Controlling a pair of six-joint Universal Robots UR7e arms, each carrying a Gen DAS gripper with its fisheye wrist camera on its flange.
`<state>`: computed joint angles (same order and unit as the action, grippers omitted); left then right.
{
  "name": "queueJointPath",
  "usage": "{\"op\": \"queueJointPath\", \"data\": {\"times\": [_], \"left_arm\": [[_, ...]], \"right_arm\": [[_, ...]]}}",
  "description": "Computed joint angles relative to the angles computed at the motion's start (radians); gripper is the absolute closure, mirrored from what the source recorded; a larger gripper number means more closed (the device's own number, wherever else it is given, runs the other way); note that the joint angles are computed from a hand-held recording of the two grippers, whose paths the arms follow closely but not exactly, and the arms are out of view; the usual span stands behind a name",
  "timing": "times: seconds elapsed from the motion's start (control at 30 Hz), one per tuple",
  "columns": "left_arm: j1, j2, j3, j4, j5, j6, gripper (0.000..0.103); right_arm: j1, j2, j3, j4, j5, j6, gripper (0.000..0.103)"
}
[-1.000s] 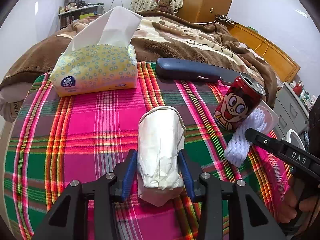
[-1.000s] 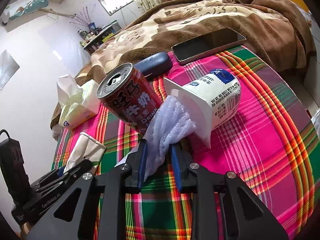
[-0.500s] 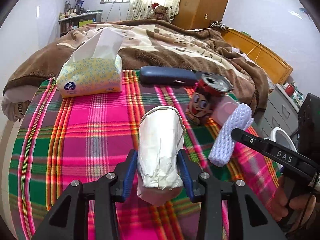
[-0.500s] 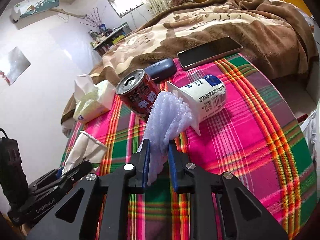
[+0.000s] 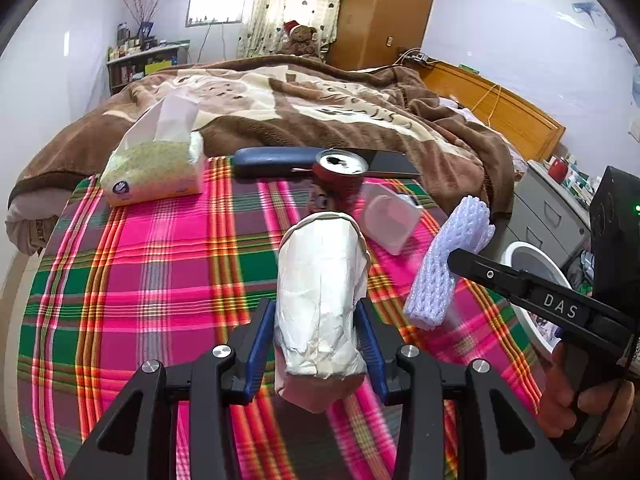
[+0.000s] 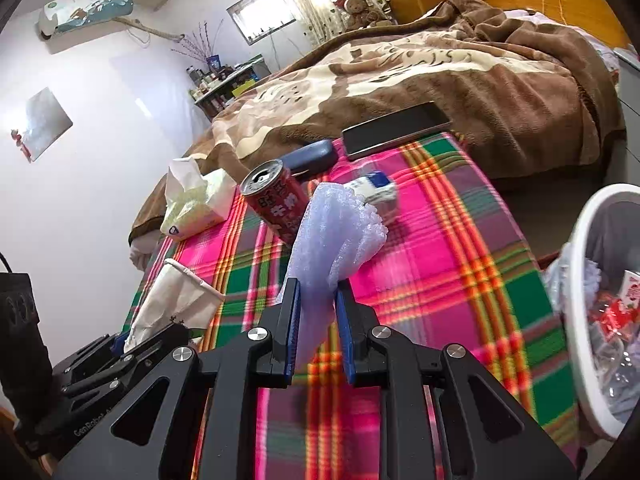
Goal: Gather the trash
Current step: 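Carry packet and foam sleeve over the white bin and open both tools to drop them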
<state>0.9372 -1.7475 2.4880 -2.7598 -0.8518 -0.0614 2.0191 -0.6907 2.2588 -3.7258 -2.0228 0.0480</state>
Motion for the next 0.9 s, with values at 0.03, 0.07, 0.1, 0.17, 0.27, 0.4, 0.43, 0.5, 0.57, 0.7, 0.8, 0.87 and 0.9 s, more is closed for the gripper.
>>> {"op": "queueJointPath", "data": {"times": [0.03,0.07,0.1,0.17,0.27,0.4,0.43,0.5,0.57,0.7,0.8,0.87,0.9], "left_arm": [[-0.015,-0.002,0.006,0.004,0.002,-0.013,0.061],[-0.033,-0.006,0.014,0.007,0.005,-0.025,0.061],[-0.048,-0.009,0.022,0.009,0.008,-0.035,0.061],[-0.074,-0.007,0.031,0.014,0.013,-0.055,0.061],[-0.122,0.003,0.047,0.012,0.013,-0.090,0.061],[-0.183,0.029,0.064,0.001,0.008,-0.129,0.061],[-0.193,0.035,0.065,-0.001,0.006,-0.136,0.061],[-0.215,0.054,0.069,-0.015,-0.001,-0.145,0.061],[-0.244,0.084,0.072,-0.031,-0.001,-0.159,0.061],[-0.292,0.139,0.074,-0.059,-0.002,-0.183,0.061],[-0.322,0.190,0.071,-0.084,-0.005,-0.191,0.061],[-0.334,0.227,0.066,-0.105,-0.014,-0.192,0.061],[-0.340,0.245,0.063,-0.114,-0.020,-0.195,0.061]], "right_arm": [[-0.002,-0.009,0.013,-0.010,0.000,-0.003,0.085],[-0.006,-0.020,0.030,-0.026,0.002,-0.009,0.085],[-0.007,-0.027,0.039,-0.032,0.000,-0.013,0.085],[-0.013,-0.047,0.064,-0.050,-0.005,-0.023,0.085],[-0.025,-0.084,0.104,-0.076,-0.018,-0.033,0.085],[-0.037,-0.126,0.150,-0.112,-0.028,-0.044,0.085],[-0.040,-0.133,0.157,-0.116,-0.031,-0.046,0.085],[-0.050,-0.152,0.177,-0.135,-0.037,-0.050,0.085],[-0.060,-0.170,0.194,-0.152,-0.046,-0.054,0.085],[-0.079,-0.196,0.228,-0.190,-0.057,-0.069,0.085],[-0.088,-0.211,0.248,-0.216,-0.077,-0.081,0.085],[-0.100,-0.227,0.264,-0.227,-0.081,-0.085,0.085],[-0.105,-0.237,0.270,-0.226,-0.085,-0.088,0.085]]}}
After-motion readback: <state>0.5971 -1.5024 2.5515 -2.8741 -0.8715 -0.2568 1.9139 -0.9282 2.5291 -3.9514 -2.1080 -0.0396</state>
